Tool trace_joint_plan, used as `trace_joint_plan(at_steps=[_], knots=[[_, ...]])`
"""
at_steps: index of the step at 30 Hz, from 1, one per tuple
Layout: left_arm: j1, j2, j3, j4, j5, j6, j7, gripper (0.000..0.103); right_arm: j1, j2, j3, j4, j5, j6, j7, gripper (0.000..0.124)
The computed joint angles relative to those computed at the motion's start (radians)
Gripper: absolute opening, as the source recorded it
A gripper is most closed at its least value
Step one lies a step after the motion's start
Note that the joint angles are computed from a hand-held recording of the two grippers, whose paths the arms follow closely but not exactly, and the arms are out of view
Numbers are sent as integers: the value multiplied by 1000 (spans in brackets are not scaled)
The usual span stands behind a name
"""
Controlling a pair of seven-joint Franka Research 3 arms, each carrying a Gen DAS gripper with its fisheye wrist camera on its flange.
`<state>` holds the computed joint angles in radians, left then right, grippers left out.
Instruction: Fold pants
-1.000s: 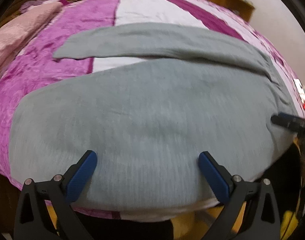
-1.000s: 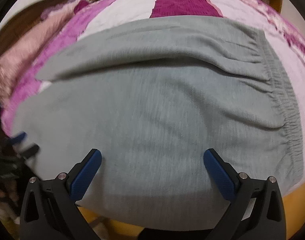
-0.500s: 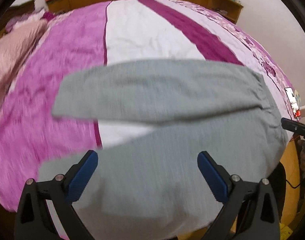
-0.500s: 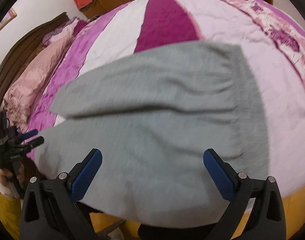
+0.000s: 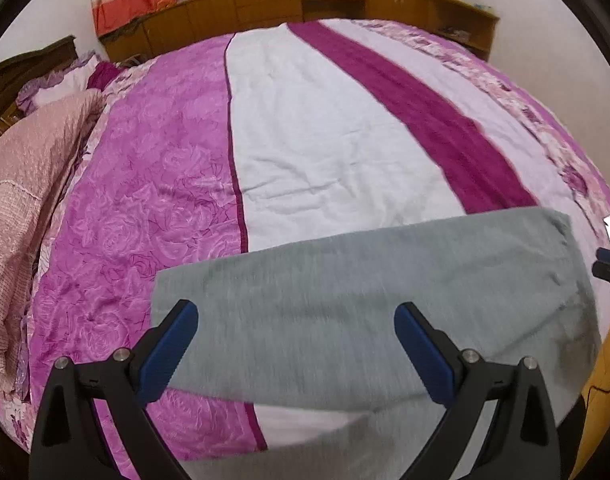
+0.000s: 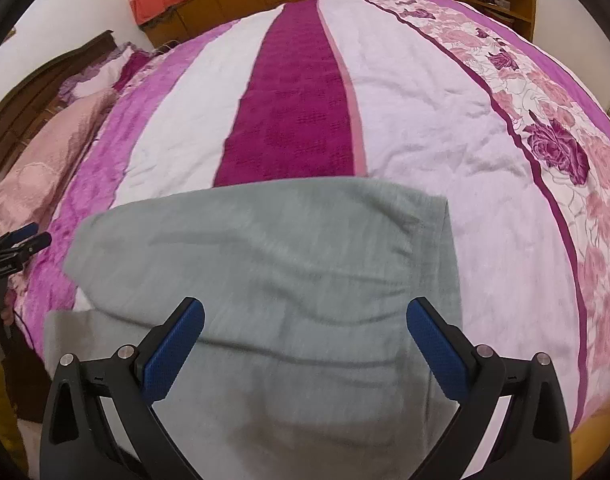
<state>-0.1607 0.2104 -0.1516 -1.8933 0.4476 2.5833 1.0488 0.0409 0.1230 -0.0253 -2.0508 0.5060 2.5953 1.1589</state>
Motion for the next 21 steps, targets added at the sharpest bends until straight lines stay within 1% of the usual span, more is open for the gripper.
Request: trace_joint_plan(at_steps=[3, 5, 7, 14, 18, 21], knots=[[-9, 73, 9, 78, 15, -43, -10, 101, -10, 58, 4, 59, 27, -18, -17, 97], [-7, 124, 8, 132, -3, -72, 11, 101, -18, 95, 8, 99, 43, -32, -19, 97], [-4, 160, 8, 169, -22, -85, 31, 100, -20, 124, 9, 132, 35, -43, -14, 97], [17, 269, -1, 303, -129, -142, 94, 100, -21, 246, 8, 267, -38, -70, 41, 95], [2, 332, 7, 385, -127, -172, 129, 100, -9, 291, 1, 314, -106, -77, 62, 95], [-2, 373, 3, 434, -139, -172, 155, 100, -5, 319, 1, 340, -145, -85, 63, 95]])
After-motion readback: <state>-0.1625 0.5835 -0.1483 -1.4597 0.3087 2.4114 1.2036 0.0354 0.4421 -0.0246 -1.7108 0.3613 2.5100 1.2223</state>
